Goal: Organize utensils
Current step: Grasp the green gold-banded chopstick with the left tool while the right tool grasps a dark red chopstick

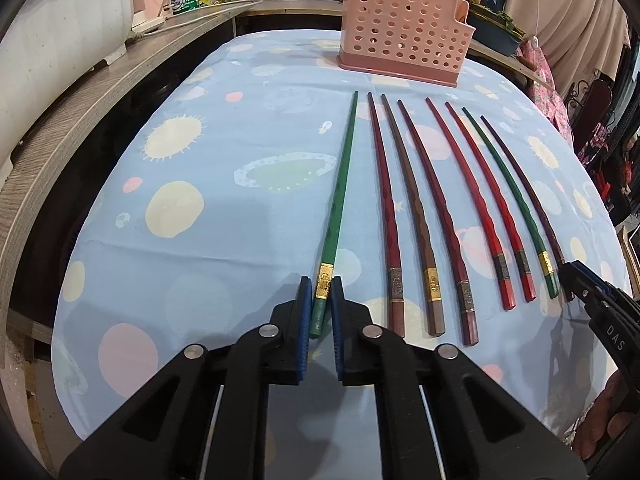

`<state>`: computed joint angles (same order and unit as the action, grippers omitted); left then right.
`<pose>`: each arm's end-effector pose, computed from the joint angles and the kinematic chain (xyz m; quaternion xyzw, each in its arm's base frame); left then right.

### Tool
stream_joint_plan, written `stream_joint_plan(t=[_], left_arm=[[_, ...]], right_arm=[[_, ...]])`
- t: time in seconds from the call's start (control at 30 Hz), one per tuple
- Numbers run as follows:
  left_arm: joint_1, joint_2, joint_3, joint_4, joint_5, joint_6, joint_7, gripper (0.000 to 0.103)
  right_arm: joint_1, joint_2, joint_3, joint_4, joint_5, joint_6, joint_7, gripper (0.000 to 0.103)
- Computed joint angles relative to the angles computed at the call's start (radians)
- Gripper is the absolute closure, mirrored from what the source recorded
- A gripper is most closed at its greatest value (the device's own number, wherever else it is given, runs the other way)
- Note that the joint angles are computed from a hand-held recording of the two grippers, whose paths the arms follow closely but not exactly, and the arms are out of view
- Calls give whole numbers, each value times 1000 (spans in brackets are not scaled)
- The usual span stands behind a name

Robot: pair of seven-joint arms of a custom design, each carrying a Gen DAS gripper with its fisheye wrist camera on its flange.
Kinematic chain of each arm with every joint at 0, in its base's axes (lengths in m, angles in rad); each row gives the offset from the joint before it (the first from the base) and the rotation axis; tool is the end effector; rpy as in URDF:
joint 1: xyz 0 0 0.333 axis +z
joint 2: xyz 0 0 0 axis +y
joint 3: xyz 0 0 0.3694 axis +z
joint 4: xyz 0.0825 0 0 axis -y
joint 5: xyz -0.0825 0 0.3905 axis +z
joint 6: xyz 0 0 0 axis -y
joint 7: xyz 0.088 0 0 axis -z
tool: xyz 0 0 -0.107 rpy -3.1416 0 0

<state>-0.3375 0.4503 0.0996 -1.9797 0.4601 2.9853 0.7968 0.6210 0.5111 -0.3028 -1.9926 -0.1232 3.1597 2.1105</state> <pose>0.6498 -0.1968 0.3385 -0.7033 0.6501 -0.2219 0.1833 0.6395 0.2486 0.3306 -0.6626 0.6687 -0.1912 0.2780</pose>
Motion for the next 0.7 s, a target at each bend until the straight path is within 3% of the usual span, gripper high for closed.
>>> stream_joint_plan(t=[0.17, 0.53, 0.7], left_arm=[[7, 0, -10, 3, -9, -7, 13, 95], [3, 0, -6, 5, 1, -12, 4, 95], [27, -2, -34, 4, -25, -15, 26, 95]], right_arm=[[-14, -3, 12, -5, 7, 4, -2, 94], [-11, -4, 9, -10, 17, 8, -14, 94], [-22, -10, 24, -15, 23, 10, -18, 95]])
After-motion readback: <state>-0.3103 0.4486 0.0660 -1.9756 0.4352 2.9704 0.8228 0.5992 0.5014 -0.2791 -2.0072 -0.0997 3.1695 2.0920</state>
